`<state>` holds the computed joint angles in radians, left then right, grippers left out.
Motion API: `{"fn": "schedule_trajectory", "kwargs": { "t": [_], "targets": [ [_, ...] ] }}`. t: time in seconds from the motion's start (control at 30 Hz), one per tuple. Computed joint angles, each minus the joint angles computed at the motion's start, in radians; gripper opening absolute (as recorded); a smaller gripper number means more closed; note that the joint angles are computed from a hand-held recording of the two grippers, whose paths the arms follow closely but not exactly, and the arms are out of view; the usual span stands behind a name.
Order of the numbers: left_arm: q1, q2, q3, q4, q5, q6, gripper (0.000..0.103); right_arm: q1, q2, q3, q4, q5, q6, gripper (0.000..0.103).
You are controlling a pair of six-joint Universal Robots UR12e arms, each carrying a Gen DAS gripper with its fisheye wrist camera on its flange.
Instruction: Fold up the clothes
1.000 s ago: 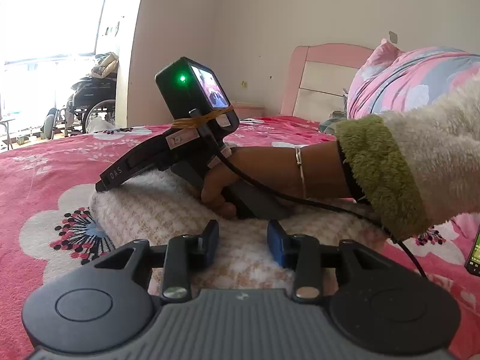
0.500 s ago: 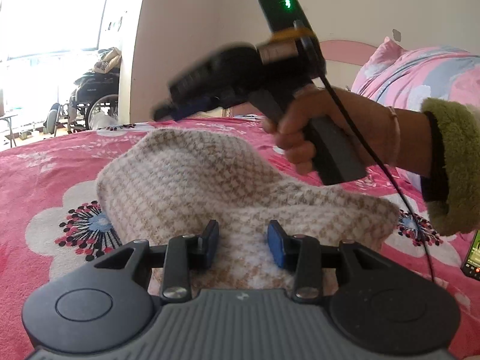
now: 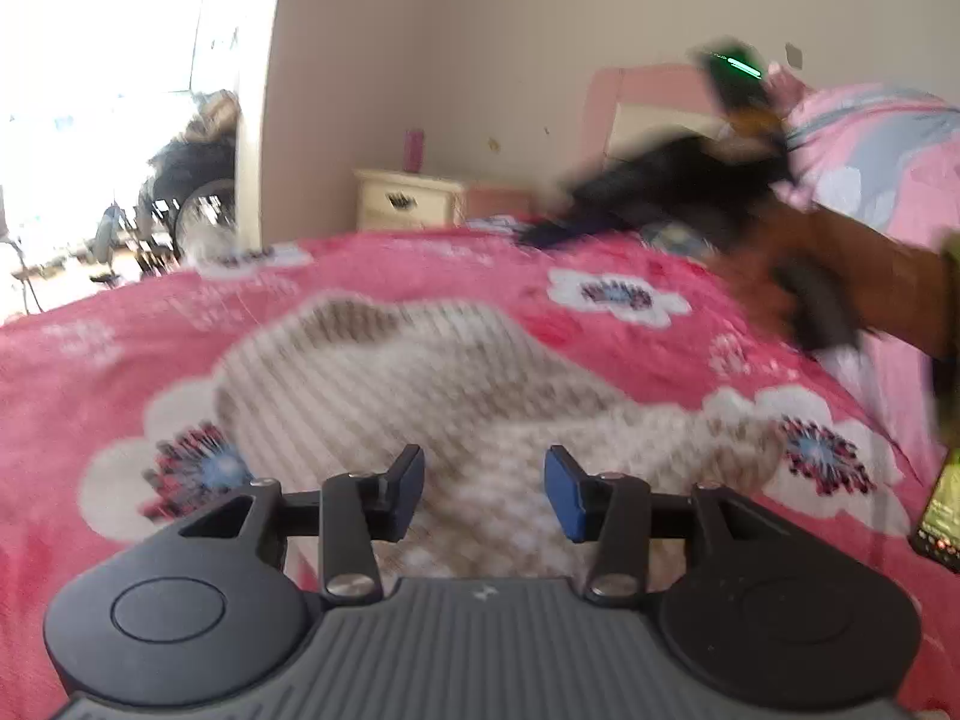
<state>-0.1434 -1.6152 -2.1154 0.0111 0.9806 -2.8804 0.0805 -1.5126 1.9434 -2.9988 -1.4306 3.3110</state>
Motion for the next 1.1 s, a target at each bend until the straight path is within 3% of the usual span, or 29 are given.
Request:
{"fn": "schedule_trajectory", "kwargs": {
  "t": [0.13,0.2,0.27,0.33,0.37,0.43,0.47,0.7,0.8,0.9,0.97,1.0,1.07,1.1],
  "targets": [
    [0.001,0.01,-0.002,-0.009,-0.029,0.036,0.046,0.001,-0.11,0.094,0.028,0.068,-0.006,0.026],
    [-0.023,0.013,-0.004,-0.071,0.025,0.118,0.046,0.012,-0.147,0.123,0.065,0.115,-0.078,0.026],
    [-0.031,0.005,-0.029,-0.003,0.051,0.125,0.046,0.027,-0.176,0.14,0.131,0.142,-0.168,0.025],
    [-0.028,0.001,-0.032,0.002,0.038,0.124,0.047,0.043,-0.174,0.134,0.28,0.111,-0.22,0.023],
    [-0.027,0.001,-0.031,-0.009,0.029,0.13,0.047,0.068,-0.157,0.15,0.308,0.045,-0.252,0.021],
    [-0.039,-0.001,-0.034,0.006,0.054,0.158,0.047,0.098,-0.149,0.201,0.24,-0.028,-0.34,0.021],
    [-0.044,0.0,-0.034,0.008,0.067,0.162,0.047,0.103,-0.145,0.208,0.202,-0.042,-0.327,0.021],
    [-0.043,0.012,-0.028,-0.029,0.078,0.133,0.047,0.109,-0.16,0.144,0.204,-0.07,-0.351,0.021],
    [-0.058,0.011,-0.027,-0.022,0.107,0.12,0.048,0.134,-0.102,0.101,0.047,-0.149,-0.376,0.021],
    [-0.062,0.016,-0.023,-0.039,0.114,0.122,0.048,0.129,-0.077,0.092,0.049,-0.096,-0.394,0.021],
    [-0.055,0.016,-0.02,-0.055,0.086,0.142,0.048,0.146,-0.05,0.104,0.136,-0.167,-0.46,0.021],
    [-0.053,0.016,-0.018,-0.061,0.075,0.152,0.051,0.149,-0.048,0.129,0.124,-0.185,-0.487,0.021],
    [-0.066,0.014,-0.021,-0.038,0.109,0.162,0.052,0.143,-0.057,0.136,0.118,-0.182,-0.465,0.021],
    [-0.064,0.013,-0.022,-0.036,0.105,0.159,0.052,0.149,-0.059,0.107,0.165,-0.194,-0.445,0.022]
  ]
}}
